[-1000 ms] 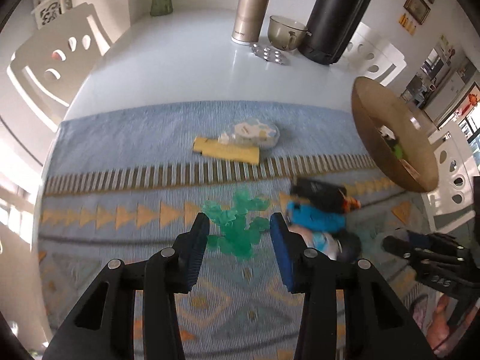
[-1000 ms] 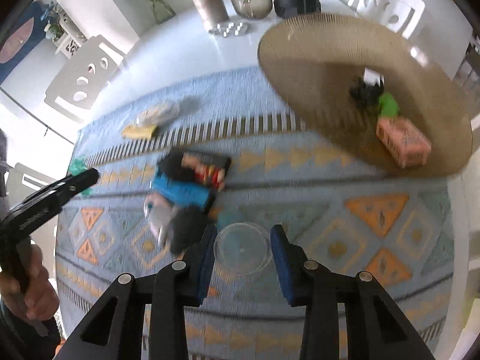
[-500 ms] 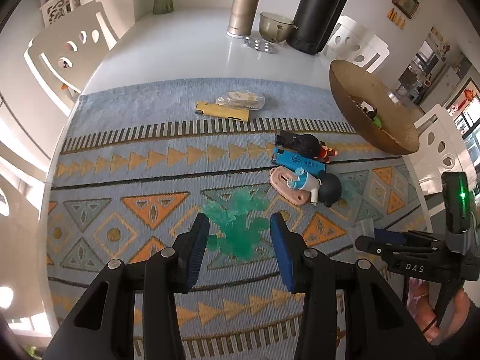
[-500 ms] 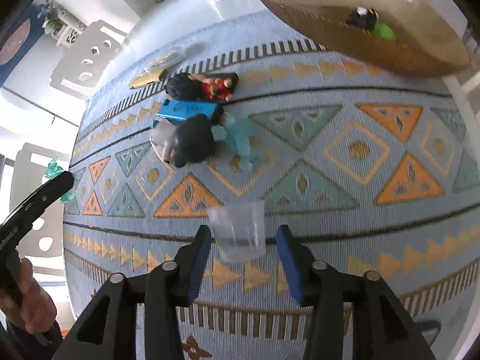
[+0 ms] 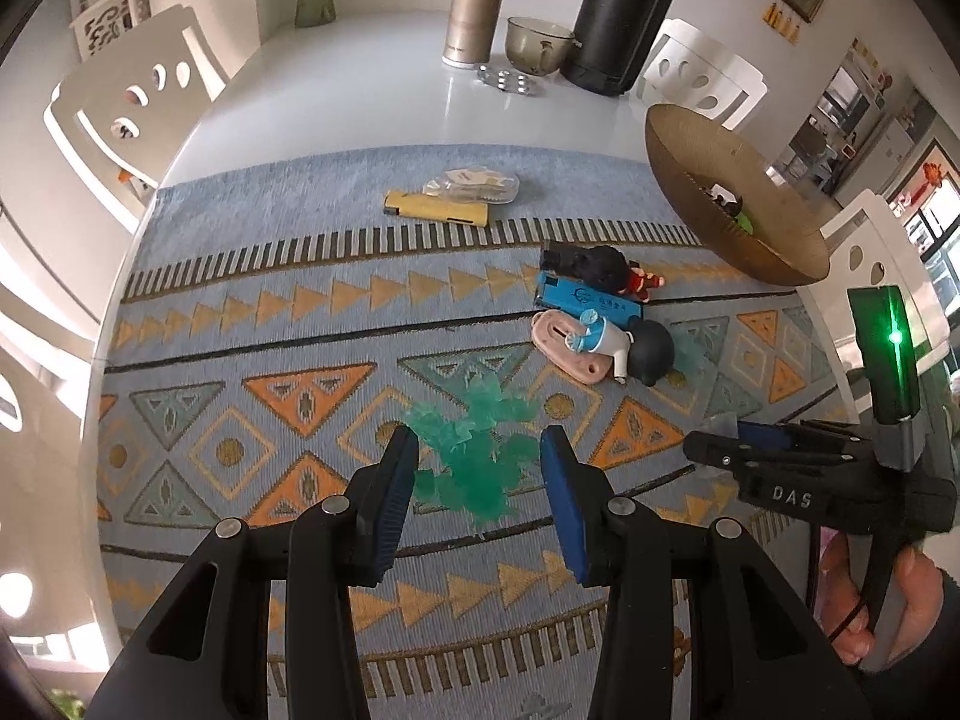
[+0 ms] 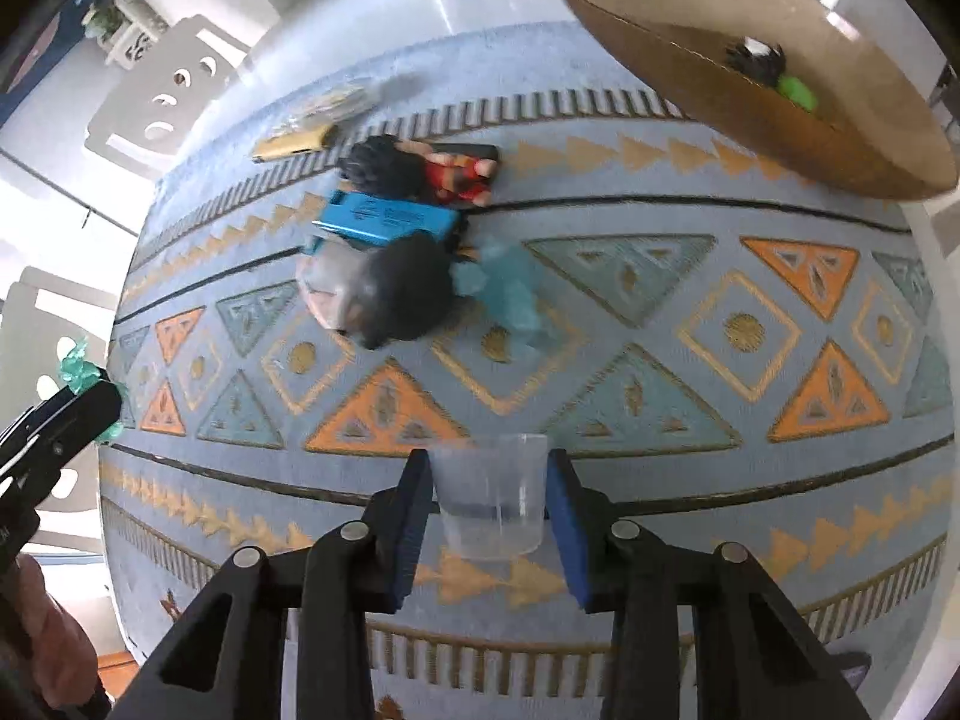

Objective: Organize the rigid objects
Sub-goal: 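Carry the green toy and clear cup into the brown bowl and release both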

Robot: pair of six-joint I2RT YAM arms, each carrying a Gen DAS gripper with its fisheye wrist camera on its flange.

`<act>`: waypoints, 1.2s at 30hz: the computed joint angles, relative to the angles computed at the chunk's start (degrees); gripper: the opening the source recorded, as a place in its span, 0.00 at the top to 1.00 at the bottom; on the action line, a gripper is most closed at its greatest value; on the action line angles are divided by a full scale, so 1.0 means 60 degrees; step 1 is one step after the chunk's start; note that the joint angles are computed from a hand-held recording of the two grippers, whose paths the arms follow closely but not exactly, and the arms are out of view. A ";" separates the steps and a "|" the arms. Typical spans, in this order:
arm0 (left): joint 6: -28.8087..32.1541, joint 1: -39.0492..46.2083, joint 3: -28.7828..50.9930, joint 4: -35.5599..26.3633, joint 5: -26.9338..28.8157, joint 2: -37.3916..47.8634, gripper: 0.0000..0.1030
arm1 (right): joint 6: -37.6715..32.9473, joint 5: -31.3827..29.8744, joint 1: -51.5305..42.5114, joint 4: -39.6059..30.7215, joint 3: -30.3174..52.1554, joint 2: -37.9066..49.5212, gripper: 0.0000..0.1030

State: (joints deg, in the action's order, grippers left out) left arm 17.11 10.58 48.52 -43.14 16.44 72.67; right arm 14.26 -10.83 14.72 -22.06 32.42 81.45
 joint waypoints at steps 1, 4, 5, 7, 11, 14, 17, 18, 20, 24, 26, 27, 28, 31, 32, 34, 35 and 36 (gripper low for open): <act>0.0019 -0.0027 0.0015 -0.0017 -0.0037 -0.0032 0.62 | 0.0254 0.0175 0.0315 -0.0119 0.0006 -0.0224 0.64; -0.0027 -0.0133 0.0253 -0.0172 -0.0108 -0.0059 0.62 | 0.0985 0.0146 0.1305 -0.0614 -0.0057 -0.1249 0.64; -0.0088 -0.0142 0.0467 -0.0310 0.0005 0.0011 0.62 | 0.1163 0.0159 0.1589 -0.0808 -0.0022 -0.1546 0.64; -0.0275 -0.0256 0.0937 -0.0509 0.0197 0.0103 0.62 | 0.1433 0.0442 0.2216 -0.1343 0.0218 -0.2256 0.64; -0.0840 -0.0966 0.2226 -0.0619 0.0424 0.0270 0.62 | 0.1223 0.0996 0.2358 -0.2409 0.0985 -0.3559 0.64; -0.1310 -0.1702 0.3145 -0.0491 0.0469 0.0480 0.62 | 0.0737 0.0586 0.1129 -0.3061 0.1650 -0.4243 0.64; -0.1795 -0.2533 0.4288 -0.0303 0.0579 0.0969 0.62 | -0.0201 -0.0082 -0.0933 -0.3602 0.2509 -0.4527 0.64; -0.1885 -0.2717 0.4563 -0.0245 0.0572 0.1121 0.62 | -0.0602 -0.0417 -0.1910 -0.3743 0.2867 -0.4529 0.64; -0.2056 -0.3173 0.5230 -0.0092 0.0590 0.1533 0.62 | -0.1090 -0.0982 -0.3419 -0.3893 0.3484 -0.4280 0.64; -0.2281 -0.3972 0.6259 0.0227 0.0497 0.2551 0.62 | -0.1694 -0.1859 -0.6025 -0.3837 0.4621 -0.3300 0.64; -0.2309 -0.4357 0.6640 0.0362 0.0340 0.3194 0.62 | -0.1810 -0.1845 -0.6536 -0.3635 0.4883 -0.2792 0.64; -0.2314 -0.4543 0.6833 0.0405 0.0282 0.3598 0.62 | -0.1845 -0.1791 -0.6723 -0.3520 0.4987 -0.2426 0.64; -0.2333 -0.4682 0.7076 0.0321 0.0244 0.3950 0.62 | -0.1842 -0.1750 -0.6806 -0.3364 0.5049 -0.2044 0.64; -0.2418 -0.5024 0.7488 0.0243 0.0234 0.5040 0.62 | -0.1645 -0.1809 -0.6942 -0.3127 0.5183 -0.1088 0.64; -0.2448 -0.5107 0.7529 0.0253 0.0189 0.5238 0.62 | -0.1585 -0.1914 -0.6965 -0.3010 0.5169 -0.0731 0.64; -0.2461 -0.5253 0.7652 0.0253 0.0132 0.5729 0.62 | -0.1469 -0.1854 -0.6804 -0.2854 0.5168 -0.0215 0.64; -0.2487 -0.5330 0.7639 0.0270 0.0092 0.5847 0.62 | -0.1425 -0.1827 -0.6703 -0.2798 0.5171 0.0065 0.64; -0.2481 -0.5389 0.7668 0.0258 0.0078 0.5993 0.62 | -0.1340 -0.1833 -0.6592 -0.2709 0.5157 0.0325 0.64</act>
State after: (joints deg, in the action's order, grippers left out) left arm 2.22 -21.75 94.52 -41.59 16.91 108.63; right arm 6.22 -21.83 -24.84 -38.31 63.36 83.39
